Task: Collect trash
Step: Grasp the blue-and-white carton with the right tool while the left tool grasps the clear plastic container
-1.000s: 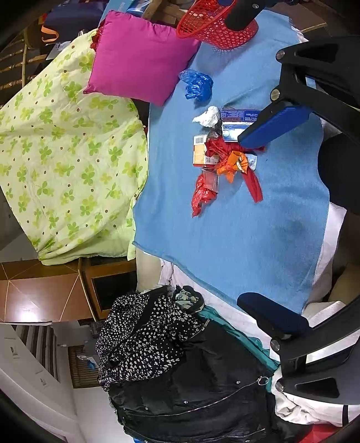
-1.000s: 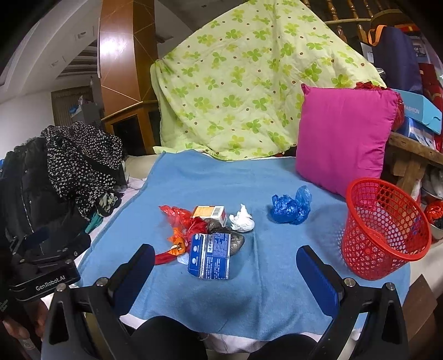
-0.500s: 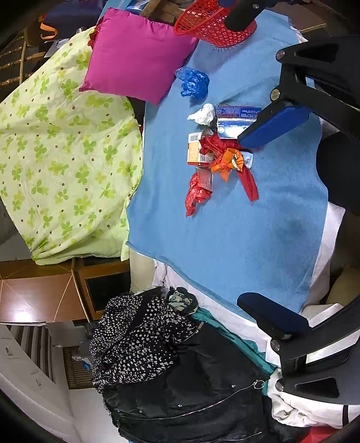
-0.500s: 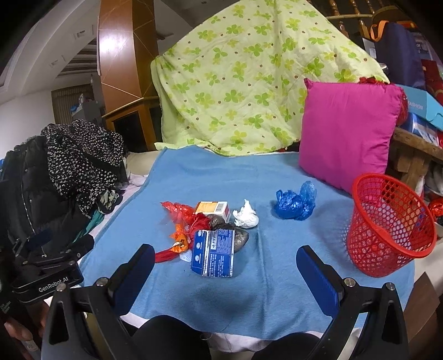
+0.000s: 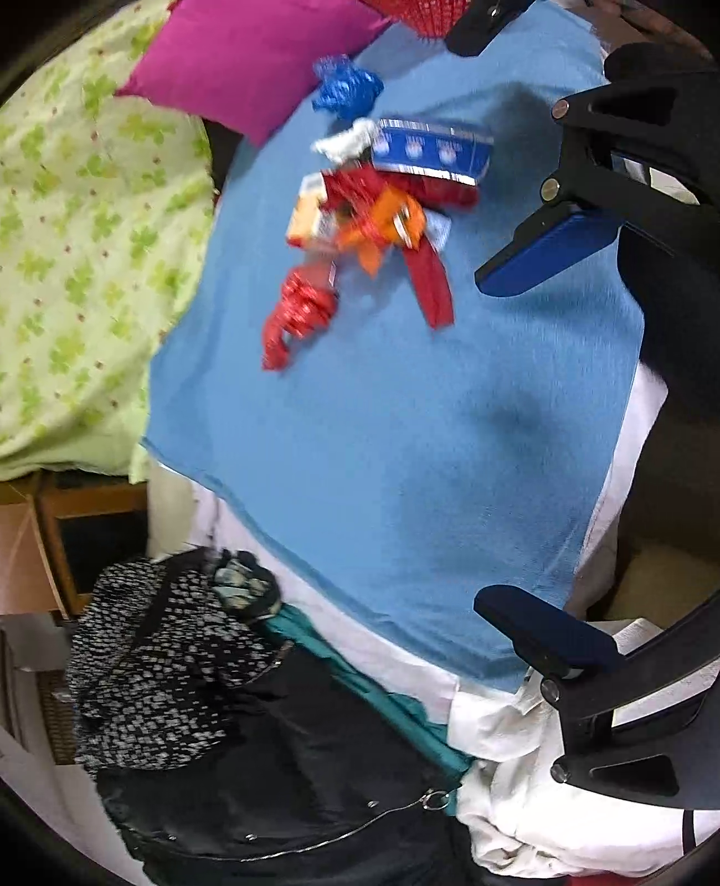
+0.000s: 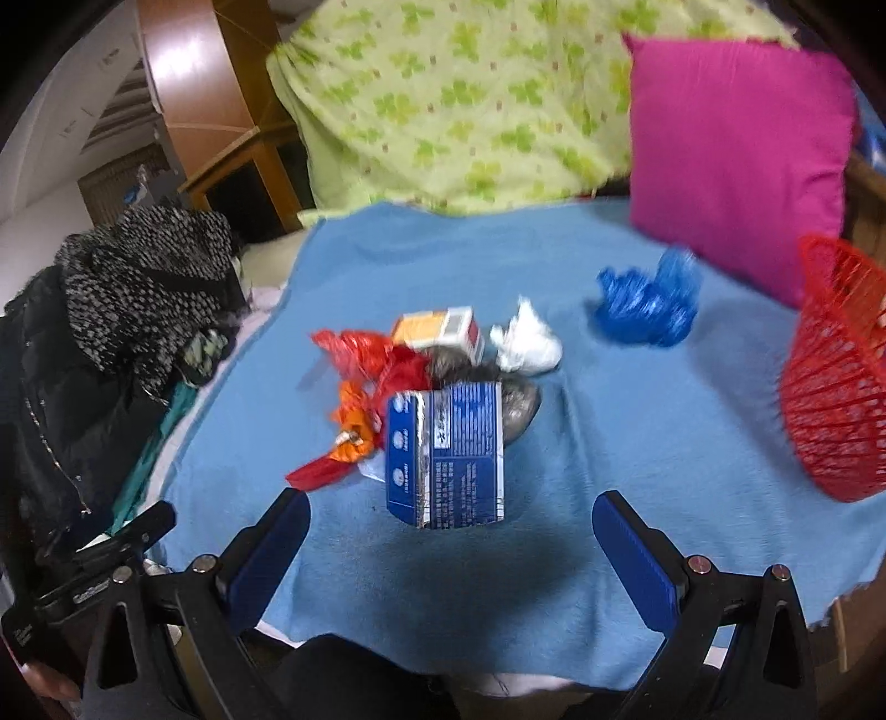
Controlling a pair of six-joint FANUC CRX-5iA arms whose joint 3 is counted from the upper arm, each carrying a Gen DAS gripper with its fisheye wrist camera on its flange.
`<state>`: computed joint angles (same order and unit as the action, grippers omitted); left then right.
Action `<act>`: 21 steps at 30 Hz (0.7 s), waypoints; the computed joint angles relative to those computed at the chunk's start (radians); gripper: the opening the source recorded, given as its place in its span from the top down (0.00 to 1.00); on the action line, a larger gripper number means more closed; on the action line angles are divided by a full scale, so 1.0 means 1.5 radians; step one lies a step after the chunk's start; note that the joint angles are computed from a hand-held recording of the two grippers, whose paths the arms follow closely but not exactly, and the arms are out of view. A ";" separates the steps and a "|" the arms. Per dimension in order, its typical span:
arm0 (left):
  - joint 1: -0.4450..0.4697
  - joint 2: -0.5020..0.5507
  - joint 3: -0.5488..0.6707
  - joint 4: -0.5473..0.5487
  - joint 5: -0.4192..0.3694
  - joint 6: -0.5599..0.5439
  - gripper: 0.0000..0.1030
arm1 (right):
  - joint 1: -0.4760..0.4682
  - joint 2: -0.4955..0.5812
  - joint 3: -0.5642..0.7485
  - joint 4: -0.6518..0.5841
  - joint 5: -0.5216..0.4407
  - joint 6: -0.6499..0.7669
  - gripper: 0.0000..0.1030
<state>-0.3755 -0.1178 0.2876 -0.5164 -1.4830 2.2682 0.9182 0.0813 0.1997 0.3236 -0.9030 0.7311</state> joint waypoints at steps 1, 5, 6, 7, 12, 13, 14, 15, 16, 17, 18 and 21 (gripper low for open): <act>0.008 0.004 0.001 0.010 -0.003 -0.007 0.00 | -0.007 0.017 0.013 -0.011 -0.007 0.006 0.00; 0.039 0.024 0.006 0.053 -0.007 -0.033 0.00 | -0.040 0.074 0.068 -0.089 -0.013 0.029 0.01; 0.049 0.031 0.008 0.069 -0.004 -0.038 0.00 | -0.046 0.087 0.081 -0.100 -0.019 0.032 0.02; 0.058 0.033 0.004 0.086 0.012 -0.036 0.00 | -0.054 0.104 0.101 -0.120 -0.027 0.041 0.10; 0.096 0.064 0.018 0.170 0.056 -0.058 0.00 | -0.084 0.145 0.154 -0.208 -0.053 0.099 0.34; 0.097 0.073 0.028 0.179 0.057 -0.061 0.00 | -0.090 0.142 0.150 -0.226 -0.046 0.109 0.35; 0.099 0.086 0.041 0.193 0.056 -0.066 0.00 | -0.091 0.135 0.136 -0.226 -0.031 0.112 0.37; 0.102 0.094 0.048 0.207 0.060 -0.072 0.00 | -0.091 0.124 0.122 -0.226 -0.013 0.116 0.38; 0.104 0.103 0.056 0.223 0.065 -0.077 0.00 | -0.092 0.112 0.108 -0.225 0.004 0.123 0.41; 0.108 0.112 0.061 0.239 0.071 -0.083 0.00 | -0.092 0.102 0.097 -0.219 0.014 0.124 0.42; 0.109 0.125 0.072 0.254 0.072 -0.087 0.00 | -0.091 0.094 0.090 -0.213 0.023 0.117 0.42; 0.102 0.164 0.106 0.278 0.075 -0.096 0.00 | -0.097 0.061 0.050 -0.193 0.050 0.093 0.42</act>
